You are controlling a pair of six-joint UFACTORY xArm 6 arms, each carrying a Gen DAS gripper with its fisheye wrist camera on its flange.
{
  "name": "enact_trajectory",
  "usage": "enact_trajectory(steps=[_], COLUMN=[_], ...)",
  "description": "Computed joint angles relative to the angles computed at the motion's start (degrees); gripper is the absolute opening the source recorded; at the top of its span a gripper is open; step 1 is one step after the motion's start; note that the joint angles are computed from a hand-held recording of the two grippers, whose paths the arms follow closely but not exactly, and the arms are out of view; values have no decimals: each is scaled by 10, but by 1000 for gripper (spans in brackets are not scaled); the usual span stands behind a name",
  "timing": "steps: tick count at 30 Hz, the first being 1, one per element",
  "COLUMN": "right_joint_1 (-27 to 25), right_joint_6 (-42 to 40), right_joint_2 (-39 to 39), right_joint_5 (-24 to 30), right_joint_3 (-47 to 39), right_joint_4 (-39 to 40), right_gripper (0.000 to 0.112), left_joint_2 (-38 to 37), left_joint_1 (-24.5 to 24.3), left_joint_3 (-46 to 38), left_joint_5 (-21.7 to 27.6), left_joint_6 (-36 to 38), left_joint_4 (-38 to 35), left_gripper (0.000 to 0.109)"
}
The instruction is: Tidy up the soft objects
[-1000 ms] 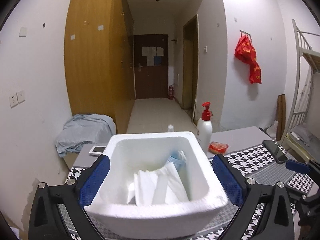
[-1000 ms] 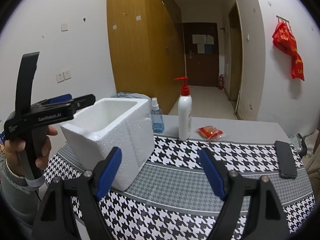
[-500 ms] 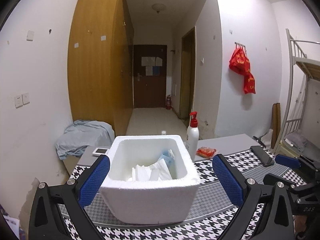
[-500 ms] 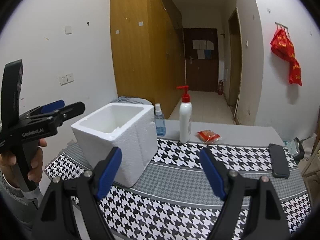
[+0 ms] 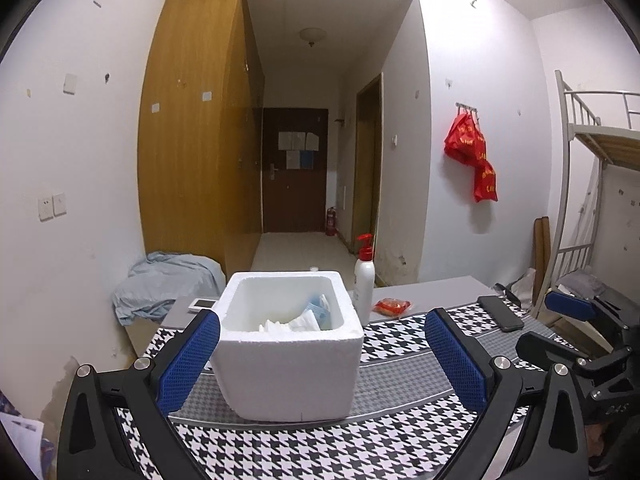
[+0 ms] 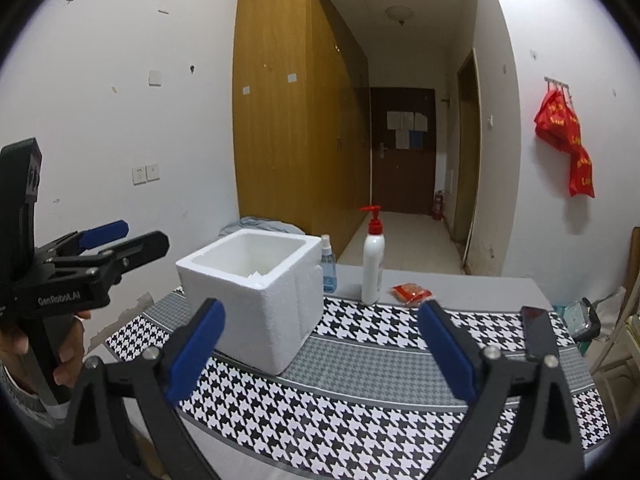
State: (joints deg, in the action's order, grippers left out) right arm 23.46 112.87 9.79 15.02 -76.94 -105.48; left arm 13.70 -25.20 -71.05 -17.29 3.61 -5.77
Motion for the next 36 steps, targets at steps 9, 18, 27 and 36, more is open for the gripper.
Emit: enact_trajectory(steps=[9,18,27,36], right_joint_1=[26,51,92,120], right_joint_6=[32,85,133,177], right_joint_2=[-36,-64,-81,-85], right_joint_5=[42,81,164,222], right_joint_3=[45,79,120,163], right_joint_4=[-11,-52,-109,-147], right_gripper=[100,100,100,100], left_joint_2=[-48,-68,-67,-57], left_joint_1=[0,-12,-24,-50], left_joint_3=[75,127,179,226], left_joint_5=[-45,-103,-188,-278], left_joint_6=[-32,4,14,54], left_joint_4=[11,-35,-59,-100], left_gripper=[102,102,102,102])
